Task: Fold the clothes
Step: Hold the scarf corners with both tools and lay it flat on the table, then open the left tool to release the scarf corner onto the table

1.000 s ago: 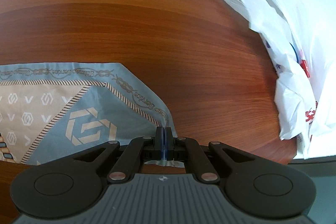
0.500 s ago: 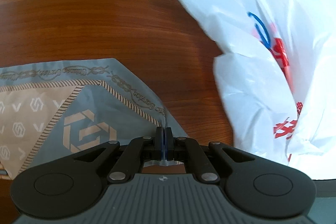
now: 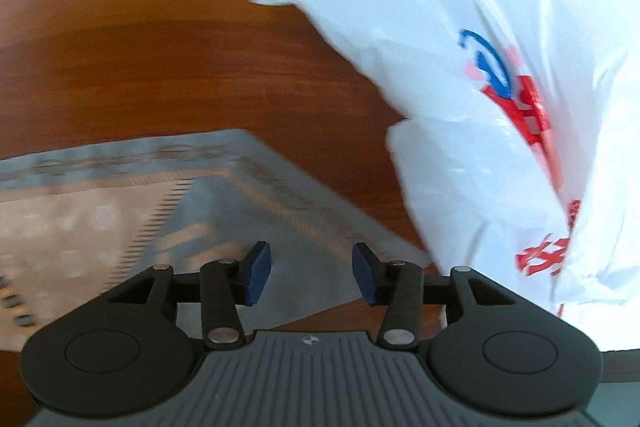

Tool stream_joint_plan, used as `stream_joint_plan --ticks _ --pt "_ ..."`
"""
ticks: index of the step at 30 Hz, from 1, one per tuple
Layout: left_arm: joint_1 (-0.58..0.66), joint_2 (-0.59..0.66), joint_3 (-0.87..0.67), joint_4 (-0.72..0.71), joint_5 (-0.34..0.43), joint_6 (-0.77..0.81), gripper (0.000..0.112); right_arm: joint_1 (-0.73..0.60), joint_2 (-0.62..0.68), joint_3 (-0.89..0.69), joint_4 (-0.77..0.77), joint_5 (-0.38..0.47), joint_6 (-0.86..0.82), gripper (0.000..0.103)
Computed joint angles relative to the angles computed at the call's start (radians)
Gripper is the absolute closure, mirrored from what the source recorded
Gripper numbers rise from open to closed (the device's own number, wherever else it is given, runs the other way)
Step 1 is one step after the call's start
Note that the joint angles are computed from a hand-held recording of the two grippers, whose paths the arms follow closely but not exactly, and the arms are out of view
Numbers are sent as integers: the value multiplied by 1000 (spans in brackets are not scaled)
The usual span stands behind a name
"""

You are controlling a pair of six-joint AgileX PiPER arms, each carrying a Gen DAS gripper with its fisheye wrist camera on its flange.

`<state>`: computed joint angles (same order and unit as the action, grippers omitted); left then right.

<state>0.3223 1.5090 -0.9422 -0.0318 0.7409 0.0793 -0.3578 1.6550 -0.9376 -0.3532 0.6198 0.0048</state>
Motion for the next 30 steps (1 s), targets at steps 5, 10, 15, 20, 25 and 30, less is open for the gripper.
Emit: stream_joint_plan --ticks 5,10,15,20,25,30 --pt "14 1 6 -31 -7 37 111 64 -61 51 204 23 -148 45" --pt "38 11 7 -67 -13 98 111 168 -106 93 335 53 -194 42" --pt "67 29 1 -103 -24 162 111 283 -122 101 419 77 -169 41" --pt "108 44 -5 -151 -28 242 111 509 -113 53 414 116 12 38" --pt "158 71 -23 -207 -15 357 111 666 -63 17 382 109 163 38" --pt "203 103 -52 -260 13 469 111 774 -11 -22 308 125 345 38"
